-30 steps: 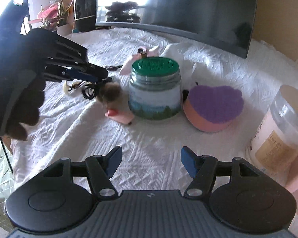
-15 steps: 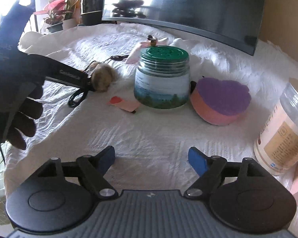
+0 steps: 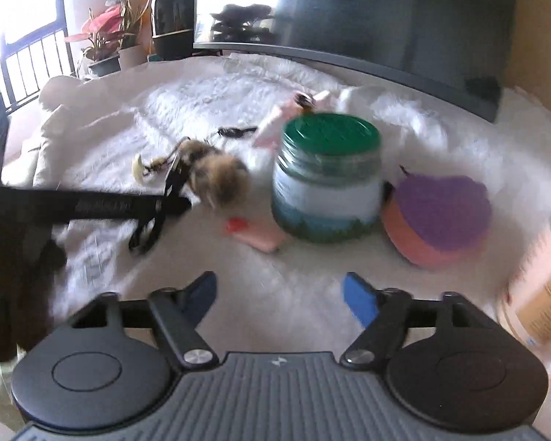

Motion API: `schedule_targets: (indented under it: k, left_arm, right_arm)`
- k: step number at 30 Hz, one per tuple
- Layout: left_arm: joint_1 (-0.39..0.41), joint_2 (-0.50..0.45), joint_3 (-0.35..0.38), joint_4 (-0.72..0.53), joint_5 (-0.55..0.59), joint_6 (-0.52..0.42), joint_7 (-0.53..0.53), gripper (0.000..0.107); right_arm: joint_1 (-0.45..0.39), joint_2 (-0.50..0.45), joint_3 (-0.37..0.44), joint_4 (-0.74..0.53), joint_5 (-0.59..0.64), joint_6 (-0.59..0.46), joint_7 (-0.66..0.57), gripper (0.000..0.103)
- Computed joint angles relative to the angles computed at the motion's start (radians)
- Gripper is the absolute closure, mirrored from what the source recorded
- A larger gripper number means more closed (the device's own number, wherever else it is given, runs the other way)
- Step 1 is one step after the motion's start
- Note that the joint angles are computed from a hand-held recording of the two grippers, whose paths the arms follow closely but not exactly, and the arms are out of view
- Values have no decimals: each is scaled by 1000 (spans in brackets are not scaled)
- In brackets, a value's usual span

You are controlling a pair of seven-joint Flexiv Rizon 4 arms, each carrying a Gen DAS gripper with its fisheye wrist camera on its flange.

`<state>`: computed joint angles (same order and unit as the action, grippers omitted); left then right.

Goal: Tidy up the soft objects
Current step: 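Grasp the small pink item with the right gripper while the left holds the cable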

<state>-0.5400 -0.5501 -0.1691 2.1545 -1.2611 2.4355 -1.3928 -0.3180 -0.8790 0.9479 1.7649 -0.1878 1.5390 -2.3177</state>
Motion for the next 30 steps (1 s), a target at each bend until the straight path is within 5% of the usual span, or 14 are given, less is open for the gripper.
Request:
schedule_targets:
  k: [9,13,17,22,27,30]
  left_arm:
    - [12,4,22,102,142,71,-208,86]
    - [10,6,30,102,154,62,-211,86]
    - [15,5,37,113,186,66,-254,86]
    - [9,3,40,110,179,69,-256,86]
    - [9,3,41,111,181,68,-257,86]
    - [9,3,42,111,179,68,-254,86]
  right_arm:
    - [89,1,-41,-46,38,-28,41,39]
    - [33,-35,49,-68,58,-130,-34,39]
    - [-87,-89,203,-95,95,-358,-169,41]
    - [-9,-15,104,-25,146,-75,-248,42]
    - [94,22,-5,-47,141,-41,-193,51]
    - [165,37,-79,-58,127,-29,-146,65]
